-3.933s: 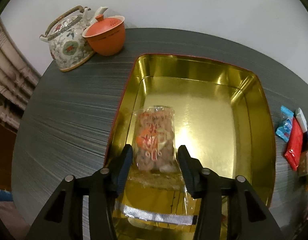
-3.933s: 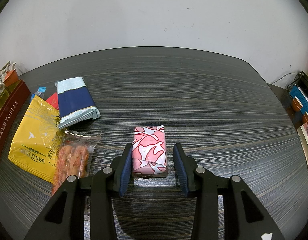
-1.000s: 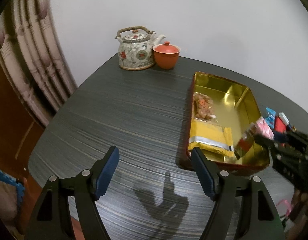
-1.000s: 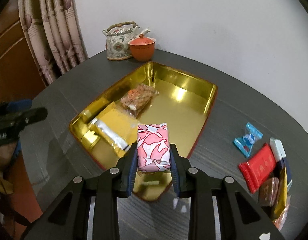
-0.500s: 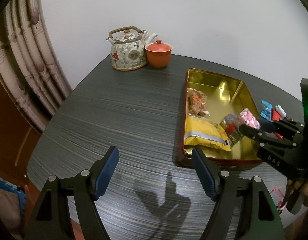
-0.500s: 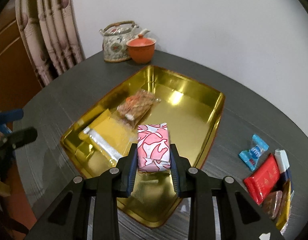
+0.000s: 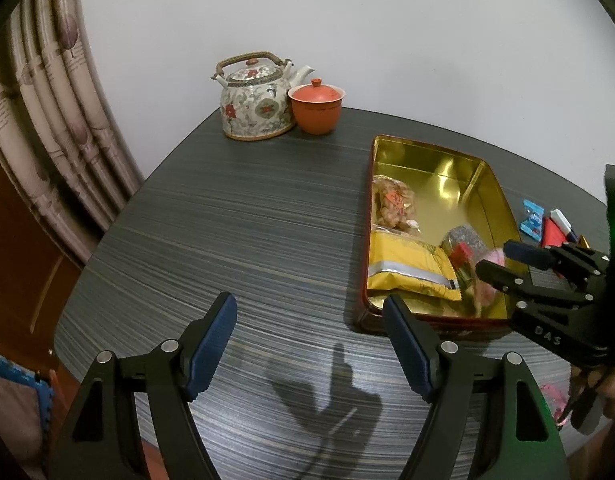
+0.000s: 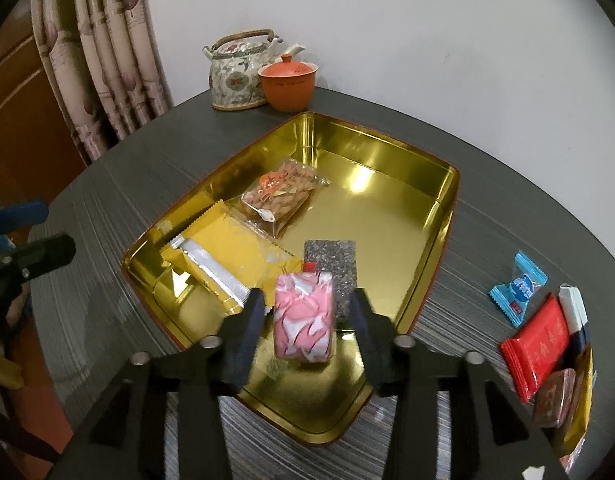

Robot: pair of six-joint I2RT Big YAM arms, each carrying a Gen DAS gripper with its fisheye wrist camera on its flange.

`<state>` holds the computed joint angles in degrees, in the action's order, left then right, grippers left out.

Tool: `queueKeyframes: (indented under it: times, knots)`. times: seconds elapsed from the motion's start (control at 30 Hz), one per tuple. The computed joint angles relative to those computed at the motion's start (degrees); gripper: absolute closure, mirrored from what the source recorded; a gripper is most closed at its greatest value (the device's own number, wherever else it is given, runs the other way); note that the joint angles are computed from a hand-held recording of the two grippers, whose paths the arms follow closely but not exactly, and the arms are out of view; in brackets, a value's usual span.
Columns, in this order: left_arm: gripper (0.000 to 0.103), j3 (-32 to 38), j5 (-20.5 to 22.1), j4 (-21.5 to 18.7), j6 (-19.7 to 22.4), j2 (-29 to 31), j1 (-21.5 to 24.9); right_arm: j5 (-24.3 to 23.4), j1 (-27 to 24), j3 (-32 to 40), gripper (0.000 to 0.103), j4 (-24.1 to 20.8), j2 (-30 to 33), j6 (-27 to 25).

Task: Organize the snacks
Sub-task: 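Lower the pink box into the gold tin and open the right gripper, then grasp the clear bag of orange cookies with the right gripper while the left gripper approaches the blue candy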

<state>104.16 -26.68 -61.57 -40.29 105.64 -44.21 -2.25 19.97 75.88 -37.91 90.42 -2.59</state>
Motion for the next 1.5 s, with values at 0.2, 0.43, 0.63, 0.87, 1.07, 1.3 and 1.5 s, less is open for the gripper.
queueKeyframes:
  times: [0.2, 0.43, 0.63, 0.87, 1.07, 1.3, 1.5]
  knots:
    - [0.027, 0.03, 0.03, -0.24, 0.43, 0.23, -0.13, -1.91, -1.18, -2.53, 0.060, 0.67, -3.43, 0.47]
    - [0.027, 0.34, -0.22, -0.50, 0.50, 0.47, -0.17, -1.38, -4.78, -6.96, 0.059, 1.50, -8.41, 0.69]
    - [0.027, 0.39, -0.53, -0.74, 0.52, 0.51, -0.23, 0.00, -11.35, -10.77, 0.058, 1.86, -13.08, 0.21]
    - [0.027, 0.57, -0.43, -0.73, 1.54, 0.71, -0.55, 1.55, -21.02, -13.51, 0.055, 1.18, -16.09, -0.44]
    - [0.027, 0.74, -1.54, -0.80, 2.54, 1.11, -0.85, 2.03, -26.95, -15.35, 0.055, 0.90, -16.45, -0.89]
    - [0.027, 0.46, -1.49, 0.35, 2.68, 1.29, -0.82, 1.05, -30.20, -16.24, 0.055, 0.44, -13.53, -1.27]
    - [0.027, 2.20, -2.43, 0.39, 4.24, 2.68, -2.09, -0.27, -29.79, -16.16, 0.055, 0.96, -11.17, -1.38]
